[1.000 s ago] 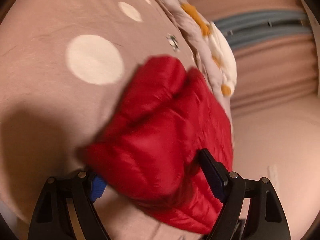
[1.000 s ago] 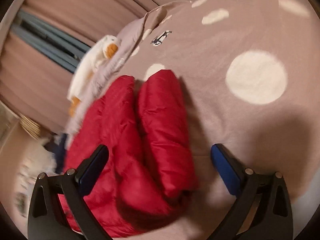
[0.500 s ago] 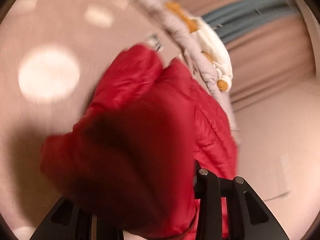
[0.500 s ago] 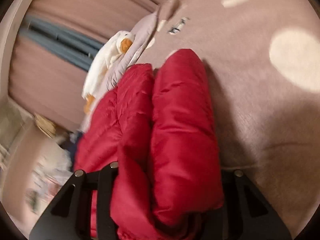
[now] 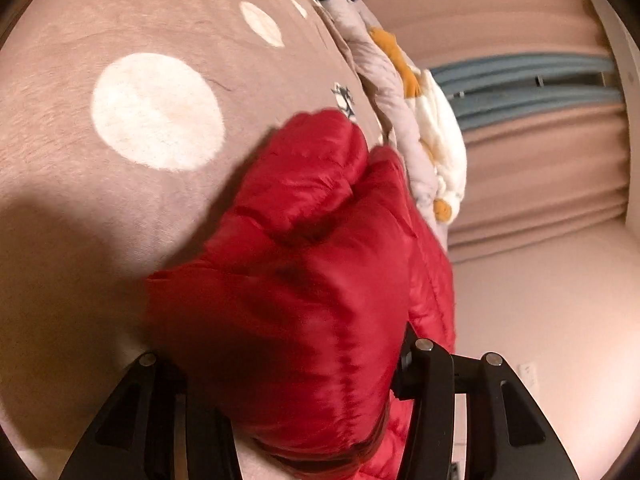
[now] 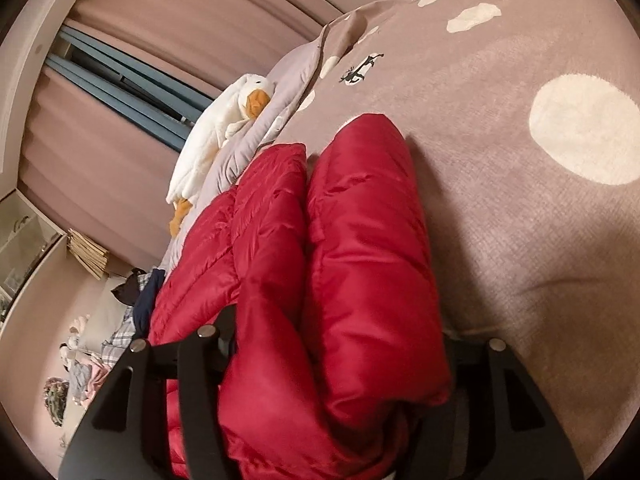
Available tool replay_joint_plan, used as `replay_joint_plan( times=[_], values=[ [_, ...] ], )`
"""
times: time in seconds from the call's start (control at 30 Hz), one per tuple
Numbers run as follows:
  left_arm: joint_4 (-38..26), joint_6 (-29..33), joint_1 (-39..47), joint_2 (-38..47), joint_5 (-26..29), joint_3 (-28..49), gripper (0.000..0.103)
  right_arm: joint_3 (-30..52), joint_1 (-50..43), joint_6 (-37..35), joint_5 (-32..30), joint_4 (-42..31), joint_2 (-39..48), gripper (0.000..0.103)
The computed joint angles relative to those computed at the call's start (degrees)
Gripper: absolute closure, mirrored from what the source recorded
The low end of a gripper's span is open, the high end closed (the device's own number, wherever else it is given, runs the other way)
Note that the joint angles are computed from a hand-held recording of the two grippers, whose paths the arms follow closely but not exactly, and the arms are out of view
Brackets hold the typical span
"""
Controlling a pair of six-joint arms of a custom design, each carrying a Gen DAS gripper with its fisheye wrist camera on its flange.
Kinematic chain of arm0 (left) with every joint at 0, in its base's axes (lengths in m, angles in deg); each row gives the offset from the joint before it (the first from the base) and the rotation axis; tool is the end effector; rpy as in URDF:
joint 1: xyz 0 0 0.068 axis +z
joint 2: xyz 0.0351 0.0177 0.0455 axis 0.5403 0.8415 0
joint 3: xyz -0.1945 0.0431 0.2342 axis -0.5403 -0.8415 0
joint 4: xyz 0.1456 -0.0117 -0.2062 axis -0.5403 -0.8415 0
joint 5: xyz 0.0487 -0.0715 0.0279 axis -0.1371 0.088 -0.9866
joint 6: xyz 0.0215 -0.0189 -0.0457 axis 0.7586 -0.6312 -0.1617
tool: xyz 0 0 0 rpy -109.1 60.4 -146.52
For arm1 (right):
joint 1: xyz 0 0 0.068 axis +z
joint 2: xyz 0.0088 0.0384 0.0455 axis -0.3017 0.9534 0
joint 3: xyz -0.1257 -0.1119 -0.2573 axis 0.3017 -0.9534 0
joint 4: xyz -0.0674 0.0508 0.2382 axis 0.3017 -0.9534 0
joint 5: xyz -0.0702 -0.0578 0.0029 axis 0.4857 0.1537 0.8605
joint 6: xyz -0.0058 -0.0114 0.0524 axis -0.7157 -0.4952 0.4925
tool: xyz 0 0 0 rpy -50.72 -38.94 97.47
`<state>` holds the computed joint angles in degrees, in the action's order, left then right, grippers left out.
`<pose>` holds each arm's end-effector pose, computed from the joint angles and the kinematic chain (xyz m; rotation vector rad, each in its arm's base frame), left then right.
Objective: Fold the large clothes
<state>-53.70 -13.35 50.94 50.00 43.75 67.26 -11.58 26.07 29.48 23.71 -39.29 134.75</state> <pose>0.3228 0.0773 0.1793 -0.7318 2.1941 -1.2338 0.1603 0.1222 0.1723 1.0273 1.8401 0.6027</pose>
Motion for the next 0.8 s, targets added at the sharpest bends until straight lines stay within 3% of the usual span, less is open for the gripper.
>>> replay_joint_plan(
  times=[0.1, 0.23, 0.33, 0.43, 0.5, 0.63, 0.67, 0.8],
  values=[
    [2.0, -1.2, 0.7, -2.4, -2.4, -2.2, 0.052, -1.9, 0.5, 0.7, 0.7, 2.3, -1.4, 0.045],
    [1.7, -0.2, 2.0, -4.6, -4.6, -4.0, 0.051, 0.2, 2.7, 1.0, 4.7, -4.0, -2.7, 0.032],
    [6.7, -3.3, 2.3, -7.1, -9.7, -7.1, 0.038, 0.4, 2.4, 1.1, 4.8, -5.6, -3.4, 0.027],
    [-0.1, 0.3, 1.6, -4.2, -10.1, -2.1, 0.038, -0.3, 1.6, 1.5, 3.7, -4.8, -3.5, 0.027],
    [0.0, 0.8, 2.7, -2.6, -6.8, -1.4, 0.044, -0.1, 1.9, 2.5, 4.1, -5.8, -3.4, 0.029],
    [-6.2, 4.9, 3.9, 1.5, -1.5, 3.2, 0.06, 0.8, 2.2, 4.0, 5.0, -7.8, -1.7, 0.045],
    [-6.7, 5.4, 4.2, 1.2, -1.0, 3.0, 0.063, 0.6, 1.9, 3.7, 4.4, -6.8, -1.3, 0.053],
    [-7.5, 8.9, 4.5, -4.7, -4.7, -0.4, 0.069, 2.1, 2.6, 5.2, 4.1, -8.0, 0.0, 0.063]
  ],
)
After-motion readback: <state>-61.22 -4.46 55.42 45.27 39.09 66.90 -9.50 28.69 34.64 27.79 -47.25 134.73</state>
